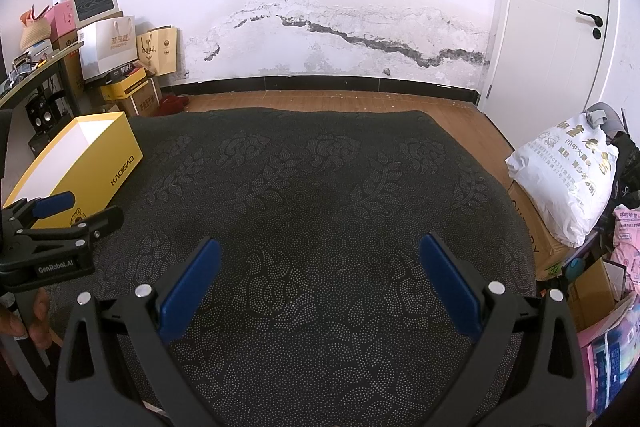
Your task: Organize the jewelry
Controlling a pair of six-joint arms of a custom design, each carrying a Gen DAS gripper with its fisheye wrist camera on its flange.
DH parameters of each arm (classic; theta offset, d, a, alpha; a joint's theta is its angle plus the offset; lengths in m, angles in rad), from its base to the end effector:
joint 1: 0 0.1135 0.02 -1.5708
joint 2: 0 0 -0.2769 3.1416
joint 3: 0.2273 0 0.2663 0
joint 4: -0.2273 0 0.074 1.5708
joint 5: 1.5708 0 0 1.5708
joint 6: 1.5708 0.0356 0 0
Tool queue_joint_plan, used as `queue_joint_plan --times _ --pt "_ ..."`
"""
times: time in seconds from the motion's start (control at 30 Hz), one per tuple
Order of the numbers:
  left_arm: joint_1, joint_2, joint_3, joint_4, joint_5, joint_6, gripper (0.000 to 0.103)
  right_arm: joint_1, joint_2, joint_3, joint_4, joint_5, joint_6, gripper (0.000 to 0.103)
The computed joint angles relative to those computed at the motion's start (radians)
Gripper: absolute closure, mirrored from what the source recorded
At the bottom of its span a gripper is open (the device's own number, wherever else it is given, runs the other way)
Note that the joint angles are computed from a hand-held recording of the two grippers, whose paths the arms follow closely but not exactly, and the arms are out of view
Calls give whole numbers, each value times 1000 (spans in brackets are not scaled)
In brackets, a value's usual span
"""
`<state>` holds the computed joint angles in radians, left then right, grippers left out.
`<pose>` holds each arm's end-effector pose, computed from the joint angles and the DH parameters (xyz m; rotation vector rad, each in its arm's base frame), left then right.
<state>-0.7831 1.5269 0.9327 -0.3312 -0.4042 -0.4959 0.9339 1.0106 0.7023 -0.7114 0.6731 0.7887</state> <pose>0.2371 -0.2163 0.2093 0.1801 2.3906 -0.0841 0.1318 0.1409 0.2398 0.0598 2.2992 -0.0307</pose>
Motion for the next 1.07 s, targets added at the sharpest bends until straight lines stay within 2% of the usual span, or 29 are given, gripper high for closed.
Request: queue_joint_plan --times 0.27,0.47,0.57,0.83,1.07 --pt "9 -7 -6 6 19 3 6 -4 -1 -3 5 -5 -7 7" --pt "13 -47 -51 69 40 -38 6 -2 -1 -3 4 -3 -6 7" --pt "27 -51 -60 78 88 -47 6 -3 -1 -2 4 -4 -7 7" --pt "1 -52 -63 93 16 -39 6 -3 -4 -4 5 -8 -10 7" --pt "8 -31 -36 55 67 -37 6 -15 -12 -10 10 -18 -27 7"
